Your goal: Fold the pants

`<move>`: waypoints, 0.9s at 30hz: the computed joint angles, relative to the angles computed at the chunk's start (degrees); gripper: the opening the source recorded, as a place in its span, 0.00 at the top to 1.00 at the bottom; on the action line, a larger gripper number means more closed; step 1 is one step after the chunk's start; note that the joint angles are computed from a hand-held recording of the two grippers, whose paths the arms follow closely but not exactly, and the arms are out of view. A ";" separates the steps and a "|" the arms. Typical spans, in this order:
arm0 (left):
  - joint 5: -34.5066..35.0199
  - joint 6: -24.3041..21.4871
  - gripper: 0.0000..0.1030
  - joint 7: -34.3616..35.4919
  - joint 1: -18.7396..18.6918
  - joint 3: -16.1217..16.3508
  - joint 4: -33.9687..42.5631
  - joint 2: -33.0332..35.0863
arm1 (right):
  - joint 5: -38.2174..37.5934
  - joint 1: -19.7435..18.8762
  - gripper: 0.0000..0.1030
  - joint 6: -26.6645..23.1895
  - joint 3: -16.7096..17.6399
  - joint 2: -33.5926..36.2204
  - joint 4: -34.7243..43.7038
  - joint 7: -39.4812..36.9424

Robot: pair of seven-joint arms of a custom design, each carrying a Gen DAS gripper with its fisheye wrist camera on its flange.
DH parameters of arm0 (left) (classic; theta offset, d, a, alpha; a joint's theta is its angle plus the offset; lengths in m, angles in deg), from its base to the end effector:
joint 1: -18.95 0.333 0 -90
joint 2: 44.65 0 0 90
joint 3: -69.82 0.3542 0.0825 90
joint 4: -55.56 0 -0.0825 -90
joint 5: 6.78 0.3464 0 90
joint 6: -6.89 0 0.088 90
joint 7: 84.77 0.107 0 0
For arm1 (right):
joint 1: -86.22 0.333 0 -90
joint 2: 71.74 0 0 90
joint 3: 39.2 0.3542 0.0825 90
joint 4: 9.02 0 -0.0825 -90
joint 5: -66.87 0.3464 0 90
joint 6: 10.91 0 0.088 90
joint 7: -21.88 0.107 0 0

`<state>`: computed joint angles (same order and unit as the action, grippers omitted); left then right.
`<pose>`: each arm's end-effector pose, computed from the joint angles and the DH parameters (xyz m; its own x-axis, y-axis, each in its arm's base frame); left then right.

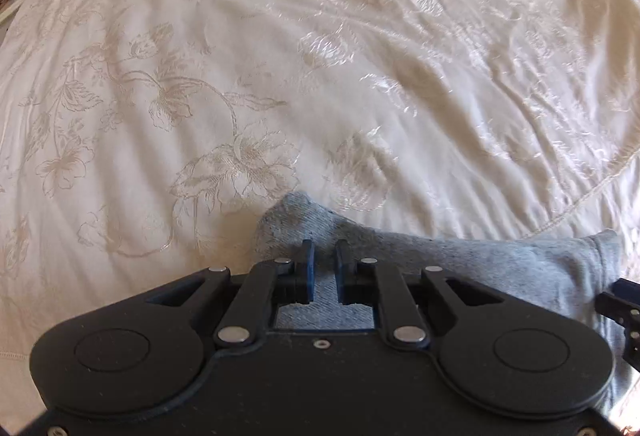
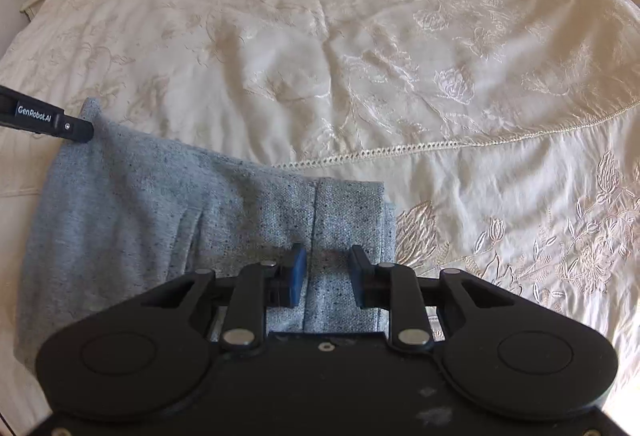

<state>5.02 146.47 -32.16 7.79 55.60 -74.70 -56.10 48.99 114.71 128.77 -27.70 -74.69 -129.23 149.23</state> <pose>0.4265 -0.2099 0.5300 0.0683 -0.9975 0.0189 -0.9151 -0.0702 -0.3971 0.4070 0.3431 0.5398 0.2410 -0.9704 0.0151 -0.8671 -0.2222 -0.4459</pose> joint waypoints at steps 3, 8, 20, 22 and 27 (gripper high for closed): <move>3.47 -1.82 0.80 -0.18 0.64 -0.17 1.39 3.41 | -0.58 -0.09 0.66 0.68 -0.22 1.05 -0.40 -0.04; 5.15 -3.35 0.80 -0.92 -0.06 -0.15 2.23 3.23 | -1.75 -0.08 0.59 1.37 -0.38 0.56 -1.52 1.82; -5.43 -8.22 0.67 -4.90 -3.81 -2.22 -9.34 -13.32 | 15.34 -1.77 0.48 9.16 -1.72 -8.40 -14.20 -2.44; -7.19 -9.89 0.64 -5.79 -4.85 -3.02 -10.66 -14.69 | 17.56 -1.93 0.46 9.77 -1.98 -8.99 -15.49 -3.09; -6.07 -10.90 0.52 -9.46 -4.97 -5.06 -12.04 -15.66 | 26.25 -1.02 0.40 11.56 -4.13 -8.38 -16.68 -10.33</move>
